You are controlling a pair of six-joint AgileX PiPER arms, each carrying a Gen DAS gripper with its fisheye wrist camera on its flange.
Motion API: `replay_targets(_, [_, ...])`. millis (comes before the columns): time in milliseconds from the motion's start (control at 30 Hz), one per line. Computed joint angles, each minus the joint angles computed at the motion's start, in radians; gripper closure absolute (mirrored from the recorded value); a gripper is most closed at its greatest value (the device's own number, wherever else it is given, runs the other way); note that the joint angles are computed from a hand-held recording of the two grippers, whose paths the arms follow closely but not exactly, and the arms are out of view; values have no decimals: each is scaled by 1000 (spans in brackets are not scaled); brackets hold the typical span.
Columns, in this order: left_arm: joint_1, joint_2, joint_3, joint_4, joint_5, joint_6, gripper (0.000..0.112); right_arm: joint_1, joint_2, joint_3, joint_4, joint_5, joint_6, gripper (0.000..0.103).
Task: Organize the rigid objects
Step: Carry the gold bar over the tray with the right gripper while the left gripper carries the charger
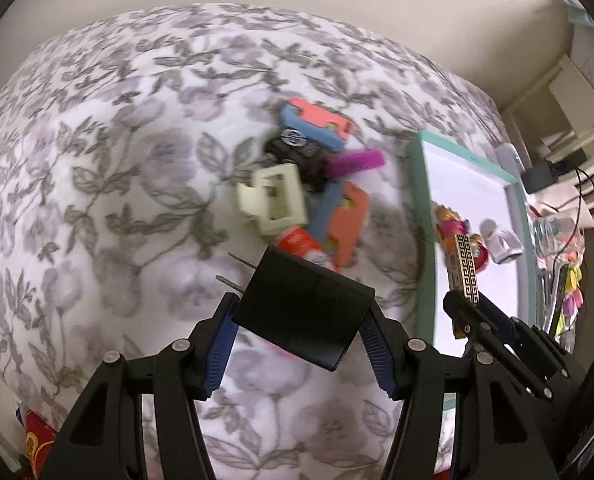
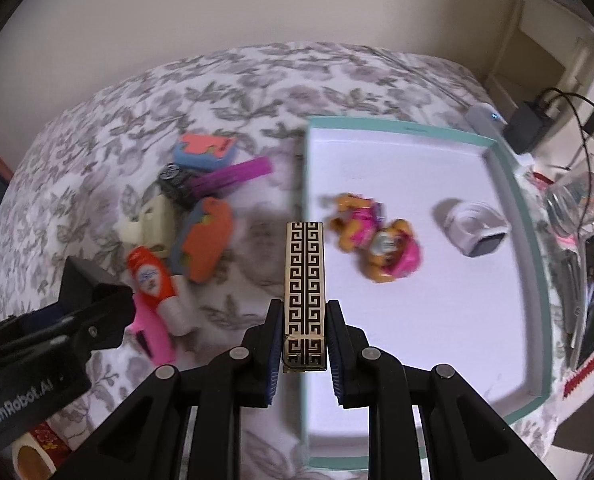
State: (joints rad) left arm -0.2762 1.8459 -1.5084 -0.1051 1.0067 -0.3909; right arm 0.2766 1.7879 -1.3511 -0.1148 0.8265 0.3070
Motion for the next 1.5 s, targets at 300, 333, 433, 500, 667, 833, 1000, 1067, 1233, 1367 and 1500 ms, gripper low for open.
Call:
replay_targets(300, [-83, 49, -91, 2, 28, 13, 51, -132, 2, 17, 32, 9, -46, 81])
replay_targets(333, [-91, 55, -103, 1, 32, 13, 51, -152, 1, 18, 48, 7, -57, 81])
replay_targets(433, [-128, 84, -153, 7, 46, 11, 51, -192, -8, 27, 75, 4, -72, 81])
replay_targets(500, [-154, 105, -190, 9, 54, 11, 51, -215, -10, 29, 81, 2, -78, 81])
replay_targets(667, [-208, 167, -280, 18, 78, 3, 51, -260, -8, 32, 62, 5, -66, 81])
replay_targets(833, [-240, 206, -323, 21, 89, 6, 51, -293, -7, 37, 25, 9, -46, 81])
replay_targets(1000, [-255, 234, -335, -5, 82, 22, 51, -339, 0, 38, 50, 16, -68, 81])
replay_targets(1067, [-260, 240, -337, -11, 80, 24, 51, -347, 7, 37, 43, 21, -65, 81])
replay_targets(1233, [-277, 251, -333, -31, 76, 33, 51, -367, 13, 40, 54, 29, -70, 81])
replay_targets(1367, [-290, 272, -344, -30, 75, 33, 51, -381, 19, 46, 66, 36, -76, 81])
replay_targets(1500, [-289, 293, -360, -44, 83, 39, 51, -390, 35, 41, 76, 50, -80, 81])
